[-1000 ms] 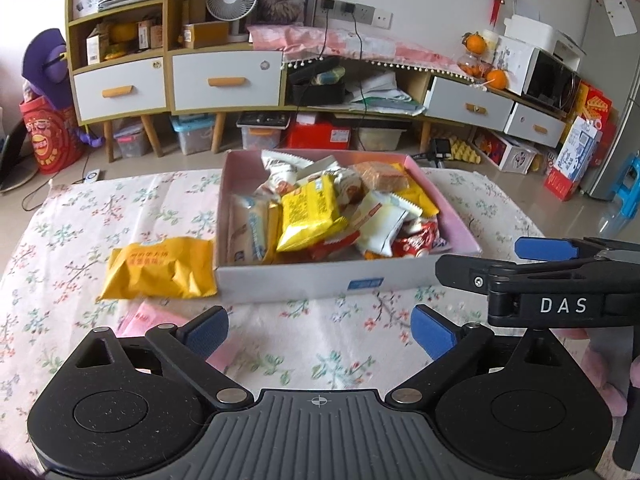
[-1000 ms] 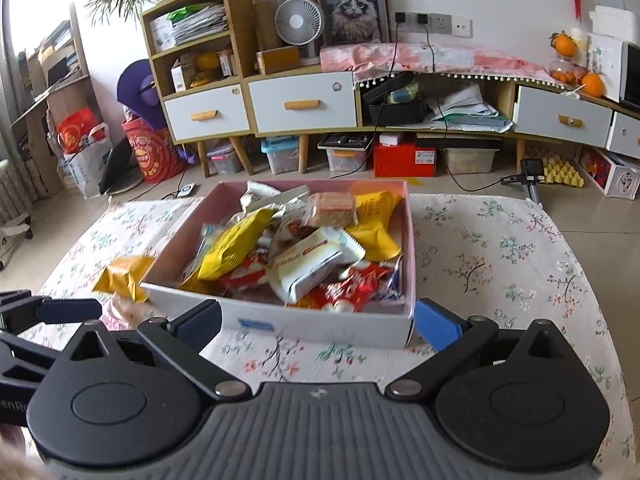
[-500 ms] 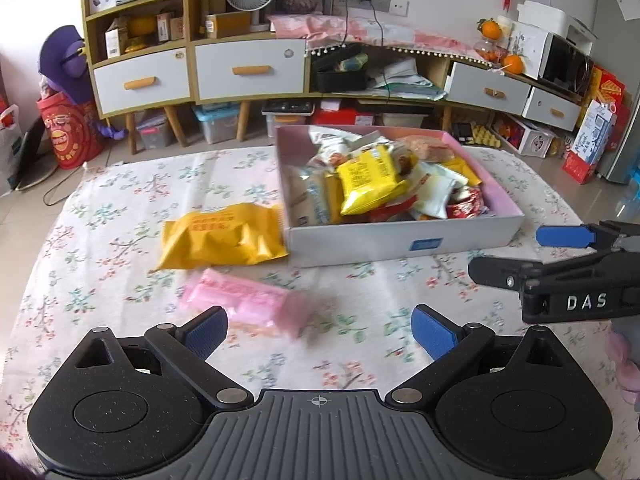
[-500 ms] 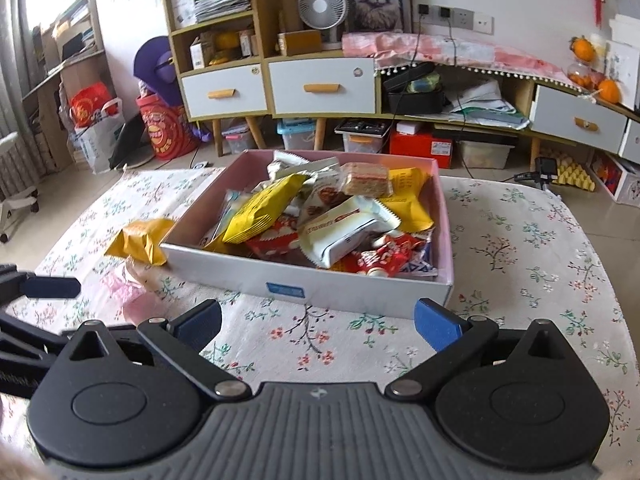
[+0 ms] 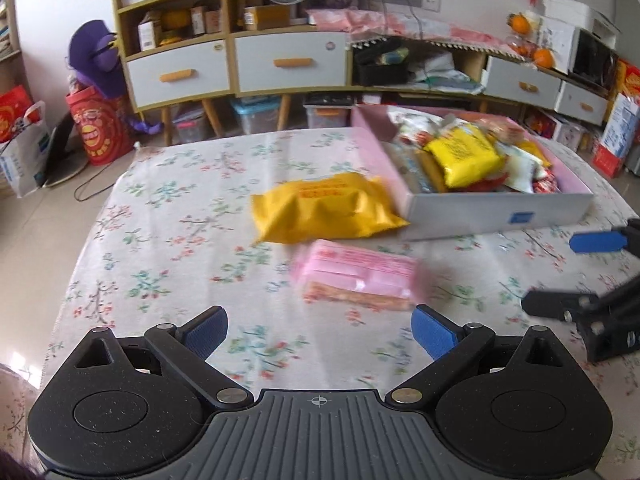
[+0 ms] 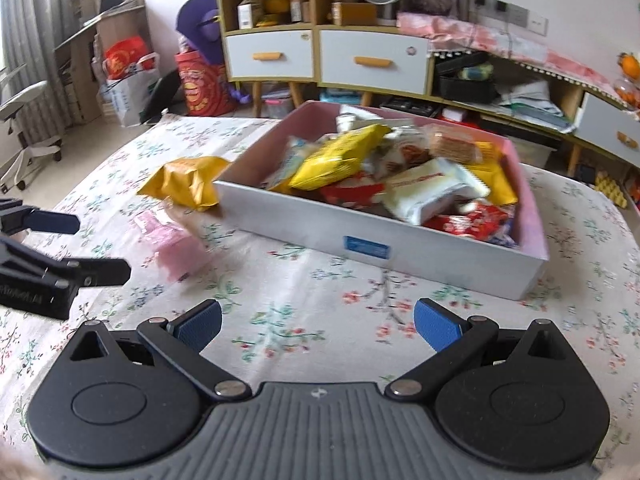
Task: Organize snacks
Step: 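Withdraw both open tools toward the yellow pastry and pink packets, then grasp the yellow pastry packet with the left tool while the right tool grasps the pink packet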
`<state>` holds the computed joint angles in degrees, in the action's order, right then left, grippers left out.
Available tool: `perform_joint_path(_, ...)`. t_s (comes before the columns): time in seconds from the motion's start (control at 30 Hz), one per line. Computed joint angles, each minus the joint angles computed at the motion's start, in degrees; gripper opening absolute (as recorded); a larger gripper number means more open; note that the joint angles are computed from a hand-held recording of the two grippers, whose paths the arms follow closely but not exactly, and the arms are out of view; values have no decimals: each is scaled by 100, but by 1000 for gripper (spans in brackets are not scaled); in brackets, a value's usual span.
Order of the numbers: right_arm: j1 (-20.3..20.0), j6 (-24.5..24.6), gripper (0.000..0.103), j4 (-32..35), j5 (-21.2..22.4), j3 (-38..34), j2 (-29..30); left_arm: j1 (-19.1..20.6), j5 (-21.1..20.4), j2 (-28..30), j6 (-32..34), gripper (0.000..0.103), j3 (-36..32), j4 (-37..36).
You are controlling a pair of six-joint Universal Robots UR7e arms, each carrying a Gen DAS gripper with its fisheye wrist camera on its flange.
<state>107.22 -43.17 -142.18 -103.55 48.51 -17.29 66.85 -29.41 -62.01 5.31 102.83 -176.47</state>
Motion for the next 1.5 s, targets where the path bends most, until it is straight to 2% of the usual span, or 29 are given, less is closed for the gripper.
perform_joint_path(0.27,36,-354,102,156,365,-90,174,216,-165,-44,120,99,-77,-364)
perform_joint_path(0.43,80,-507,97,470,640,-346,348,311,-177,-60,123,99,-95,-321)
perform_joint_path(0.57,143,-550,90,580,670,-515,497,354,-148,-66,211,99,-92,-296)
perform_joint_path(0.77,217,-566,75,612,628,-742,700,414,-225,-143,194,99,-59,-325)
perform_joint_path(0.87,233,-582,55,608,567,-768,731,442,-262,-160,290,99,-37,-366)
perform_joint_path(1.0,198,-818,44,680,631,-664,627,501,-345,-119,460,99,-78,-384)
perform_joint_path(1.03,189,-827,36,761,648,-679,614,521,-389,-95,505,99,-117,-378)
perform_joint_path(1.1,163,-769,35,985,651,-735,577,564,-464,-28,626,99,-237,-351)
perform_joint_path(1.23,95,-966,35,1092,647,-581,382,658,-769,67,958,99,-434,-350)
perform_joint_path(1.5,-57,-902,35,1257,577,-624,237,715,-1212,392,2491,99,-985,-278)
